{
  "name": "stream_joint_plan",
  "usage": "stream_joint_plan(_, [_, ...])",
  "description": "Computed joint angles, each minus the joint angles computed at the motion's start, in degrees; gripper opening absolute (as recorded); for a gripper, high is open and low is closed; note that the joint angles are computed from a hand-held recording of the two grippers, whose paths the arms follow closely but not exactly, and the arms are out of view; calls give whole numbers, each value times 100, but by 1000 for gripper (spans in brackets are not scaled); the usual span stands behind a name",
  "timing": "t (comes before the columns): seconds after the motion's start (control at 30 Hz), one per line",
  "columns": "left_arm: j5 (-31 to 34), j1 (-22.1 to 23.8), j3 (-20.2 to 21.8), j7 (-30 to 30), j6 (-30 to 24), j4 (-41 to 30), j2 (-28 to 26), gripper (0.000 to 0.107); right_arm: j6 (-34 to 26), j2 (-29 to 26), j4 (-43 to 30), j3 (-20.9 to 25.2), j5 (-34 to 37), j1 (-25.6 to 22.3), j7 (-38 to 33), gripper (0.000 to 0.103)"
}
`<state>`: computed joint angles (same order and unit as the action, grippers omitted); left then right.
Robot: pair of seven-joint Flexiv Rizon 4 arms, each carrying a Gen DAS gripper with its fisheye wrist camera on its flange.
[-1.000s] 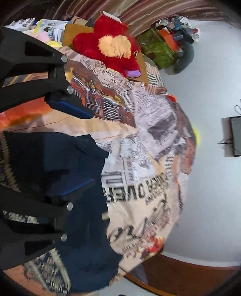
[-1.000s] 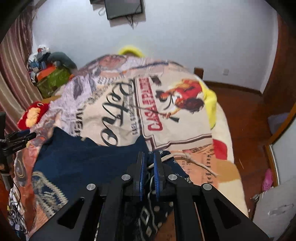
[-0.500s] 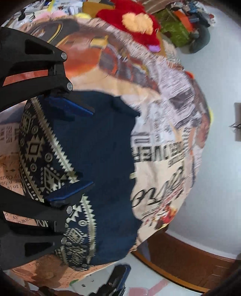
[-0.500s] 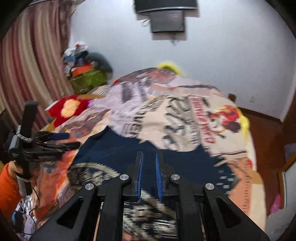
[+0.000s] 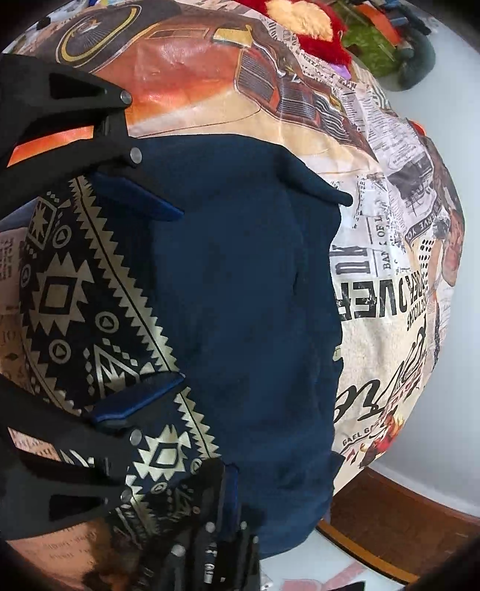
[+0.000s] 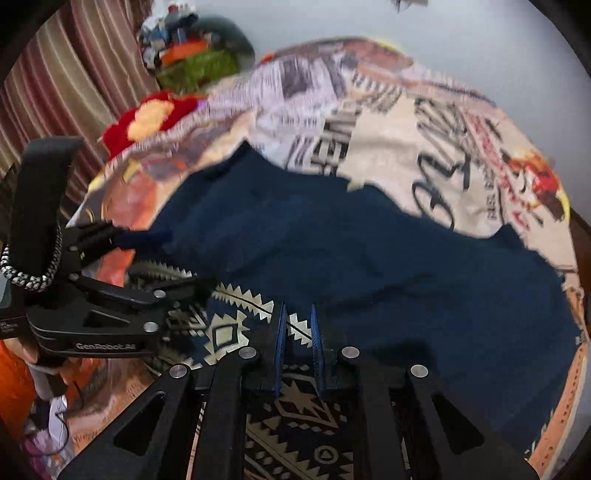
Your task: Fold large clothes
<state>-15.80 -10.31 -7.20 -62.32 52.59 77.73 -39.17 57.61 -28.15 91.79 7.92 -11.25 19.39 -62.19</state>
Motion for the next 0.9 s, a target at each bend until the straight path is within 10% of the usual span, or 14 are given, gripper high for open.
stream_joint_plan(0.63, [-376,299,-2,190,178,1170,747,89,109,1116,1380,-71,-320,-219,-16,10])
stream_joint_plan(0.9, [-599,479,75,2,576,1942,1255,89,547,1862,2386,-489,-2421,-72,1984,10])
